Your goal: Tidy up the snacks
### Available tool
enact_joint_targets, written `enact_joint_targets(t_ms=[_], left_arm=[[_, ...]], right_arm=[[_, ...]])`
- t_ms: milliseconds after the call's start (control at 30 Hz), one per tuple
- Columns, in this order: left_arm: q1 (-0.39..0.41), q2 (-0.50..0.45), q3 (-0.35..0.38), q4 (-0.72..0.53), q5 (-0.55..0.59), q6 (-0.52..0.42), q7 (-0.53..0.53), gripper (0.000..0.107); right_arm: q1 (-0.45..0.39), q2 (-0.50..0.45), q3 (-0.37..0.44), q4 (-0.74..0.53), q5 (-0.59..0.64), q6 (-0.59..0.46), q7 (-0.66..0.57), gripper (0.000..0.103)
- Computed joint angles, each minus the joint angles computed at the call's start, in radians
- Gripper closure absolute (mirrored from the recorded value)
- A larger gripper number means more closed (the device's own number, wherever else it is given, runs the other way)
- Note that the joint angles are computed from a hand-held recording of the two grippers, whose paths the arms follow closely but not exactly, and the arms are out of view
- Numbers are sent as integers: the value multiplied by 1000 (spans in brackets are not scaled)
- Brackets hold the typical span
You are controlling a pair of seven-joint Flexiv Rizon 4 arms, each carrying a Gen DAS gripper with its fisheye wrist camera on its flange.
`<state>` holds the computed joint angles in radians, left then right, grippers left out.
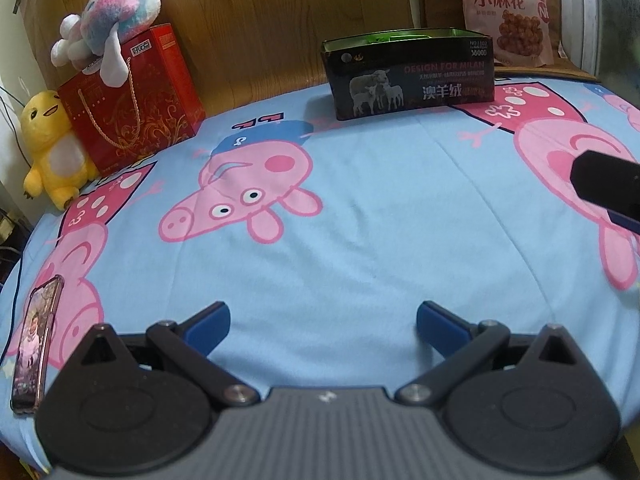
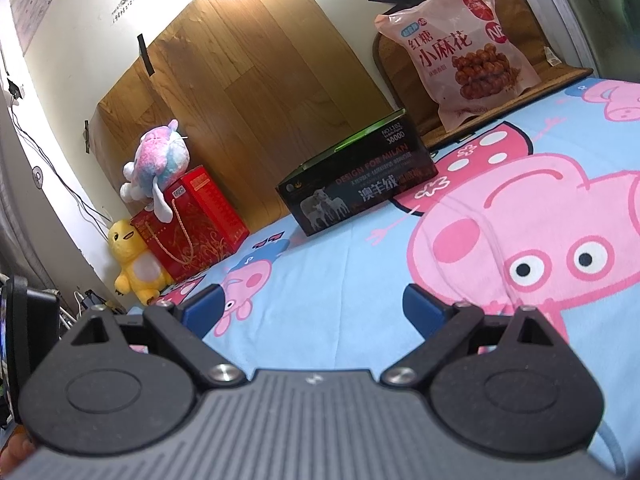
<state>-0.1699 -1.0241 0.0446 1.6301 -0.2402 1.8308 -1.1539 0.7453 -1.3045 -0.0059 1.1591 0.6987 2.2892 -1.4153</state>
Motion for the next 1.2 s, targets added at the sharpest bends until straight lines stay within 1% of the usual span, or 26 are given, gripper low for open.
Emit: enact_joint_targets(t_ms=[300,733,1200], left_arm=[[-21,-4,28,-4,-10,2,-5,4],[-64,-17,76,-16,-50,12,-7,4],[-67,-16,77,-15,-52,9,-1,4]], right_arm=[[1,0,1,-2,5,1,-4,6],[-11,-3,7,5,-27,9,17,6],[-10,-4,3,7,-30,8,26,6]])
